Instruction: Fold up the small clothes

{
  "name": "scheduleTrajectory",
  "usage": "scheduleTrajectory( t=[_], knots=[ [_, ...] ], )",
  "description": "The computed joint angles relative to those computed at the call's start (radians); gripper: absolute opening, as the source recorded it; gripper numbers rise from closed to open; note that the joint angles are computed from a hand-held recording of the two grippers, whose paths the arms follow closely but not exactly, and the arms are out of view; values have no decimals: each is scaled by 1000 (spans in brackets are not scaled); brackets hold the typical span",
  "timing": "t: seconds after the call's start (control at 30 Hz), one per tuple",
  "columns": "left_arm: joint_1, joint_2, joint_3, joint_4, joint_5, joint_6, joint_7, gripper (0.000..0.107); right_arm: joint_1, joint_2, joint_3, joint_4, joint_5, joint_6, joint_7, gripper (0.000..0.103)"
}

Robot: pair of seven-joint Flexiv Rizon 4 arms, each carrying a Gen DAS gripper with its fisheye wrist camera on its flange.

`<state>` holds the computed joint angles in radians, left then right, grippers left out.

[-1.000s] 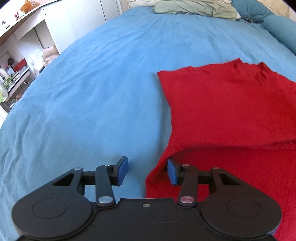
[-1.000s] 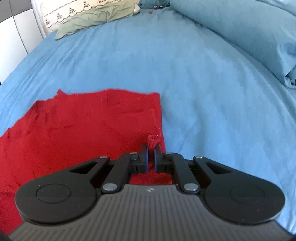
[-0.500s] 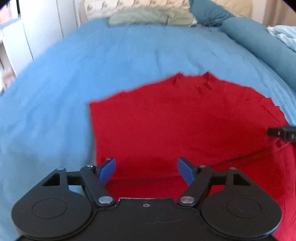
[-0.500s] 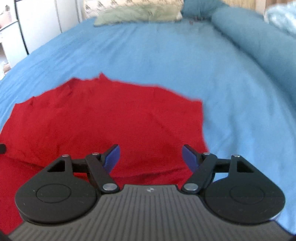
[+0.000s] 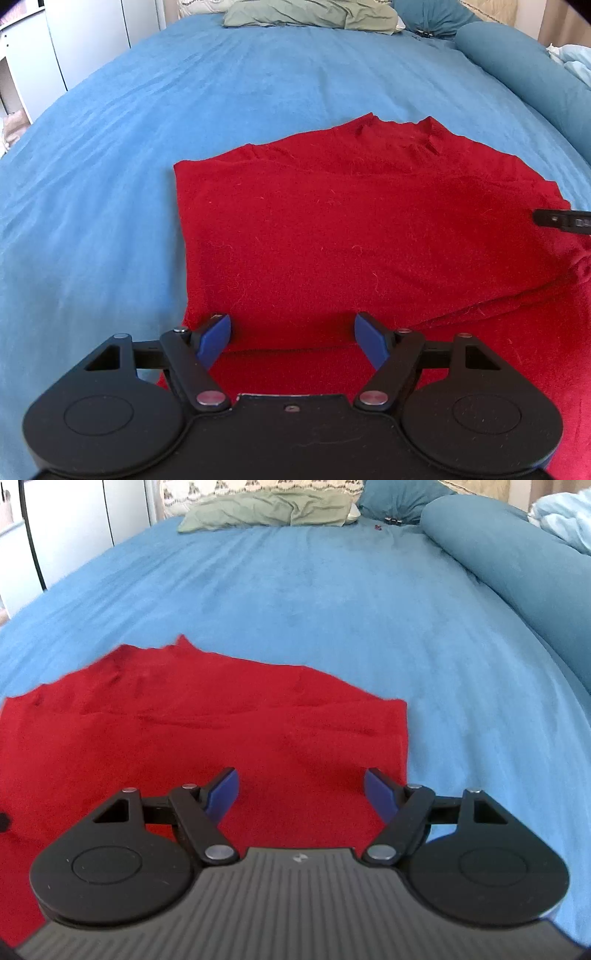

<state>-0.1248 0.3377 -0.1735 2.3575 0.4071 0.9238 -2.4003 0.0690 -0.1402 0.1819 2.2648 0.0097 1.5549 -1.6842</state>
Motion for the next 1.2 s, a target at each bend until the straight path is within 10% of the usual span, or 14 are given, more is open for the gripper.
scheduleTrajectory(
  t=[0.2,0.3,0.7,1.2],
  knots=[
    [1,9,-14,1,18,-9,-27,79,-67,-12,69,-53,119,-40,-105,103],
    [-3,16,-16,2,17,-17,-32,79,-161,57,174,-87,419,-136,-340,103],
    [-29,177,-47,29,56,-57,-51,83,-125,302,-46,-57,892,-347,-749,102],
    [-180,802,-194,115,-181,-525,-122,92,-222,944,-391,140,552,-924,-722,101]
  ],
)
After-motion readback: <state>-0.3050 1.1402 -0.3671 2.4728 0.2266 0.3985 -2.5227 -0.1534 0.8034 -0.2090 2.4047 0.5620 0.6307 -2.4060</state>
